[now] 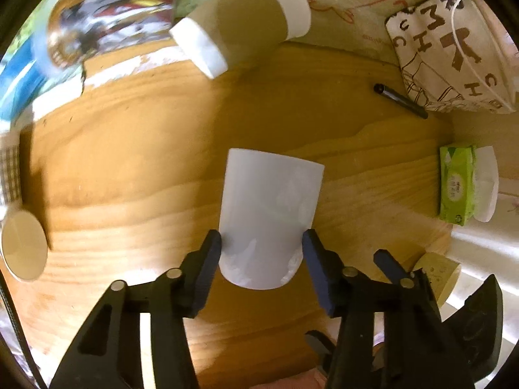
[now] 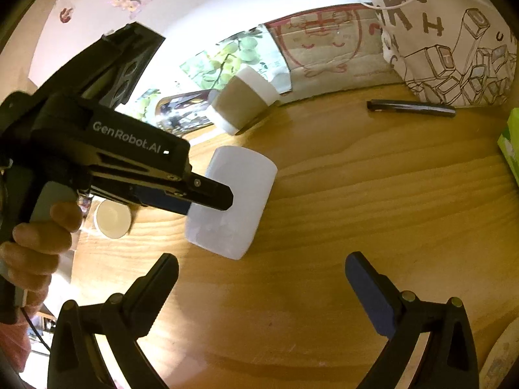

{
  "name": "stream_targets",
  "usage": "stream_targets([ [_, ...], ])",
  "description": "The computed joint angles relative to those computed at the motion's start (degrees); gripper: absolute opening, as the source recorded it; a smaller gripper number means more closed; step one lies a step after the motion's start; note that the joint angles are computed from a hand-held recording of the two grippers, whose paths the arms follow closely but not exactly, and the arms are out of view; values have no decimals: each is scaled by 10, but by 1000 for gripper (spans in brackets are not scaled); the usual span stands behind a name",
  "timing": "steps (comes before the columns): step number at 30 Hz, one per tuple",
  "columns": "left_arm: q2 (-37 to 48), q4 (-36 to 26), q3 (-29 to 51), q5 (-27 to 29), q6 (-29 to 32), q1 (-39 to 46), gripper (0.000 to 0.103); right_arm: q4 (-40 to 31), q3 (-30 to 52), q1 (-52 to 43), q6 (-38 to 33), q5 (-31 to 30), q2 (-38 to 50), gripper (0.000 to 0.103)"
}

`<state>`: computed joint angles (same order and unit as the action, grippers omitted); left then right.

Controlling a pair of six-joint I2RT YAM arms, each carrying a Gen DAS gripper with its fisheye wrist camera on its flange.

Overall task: Flip cup upright
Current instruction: 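Close the left gripper around the body of the white cup, then lift the white cup with the left gripper toward the right gripper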

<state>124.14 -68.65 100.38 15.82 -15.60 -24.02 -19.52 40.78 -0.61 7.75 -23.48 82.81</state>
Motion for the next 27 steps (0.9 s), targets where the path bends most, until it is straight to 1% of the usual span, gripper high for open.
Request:
stream_targets([
  [1,-7,-4,1,7,10,14,37,-5,-2,-1,-5,-3,-5,103],
  [2,-15,-21,20,19,-1,11,31,-11,-3,-2,-10,-4,-10,103],
  [3,-23,-22,9,31,-3,19,29,-15,-5,-2,-13,-4,-15,103],
  [5,-37,-19,-9,41,-8,32,29,-19,-11,-1,-18,-3,-30,103],
  [6,-46,-7,-26,49,-10,38,29,-21,-14,0,-20,0,-37,103],
  [8,-48,-5,-25,51,-14,43,31,-25,-19,4,-23,11,-48,103],
  [11,-46,6,-19,51,-52,13,33,-31,-26,5,-29,21,-56,103],
  [12,-41,3,-12,48,-51,11,37,-33,-27,4,-32,22,-56,103],
  [13,-36,4,-5,45,-63,-2,42,-35,-28,4,-34,25,-57,103],
  [16,-20,12,7,35,-70,-16,50,-37,-34,4,-39,35,-61,103],
  [18,-9,13,18,31,-68,-21,53,-36,-36,3,-41,38,-61,103],
  [20,-4,14,23,35,-64,-20,56,-37,-39,0,-41,39,-57,103],
  [22,10,13,35,42,-63,-23,62,-37,-37,0,-41,41,-48,103],
  [24,21,15,41,51,-66,-25,64,-38,-36,1,-40,41,-40,103],
  [27,31,19,46,66,-71,-27,64,-38,-32,0,-41,37,-26,103],
])
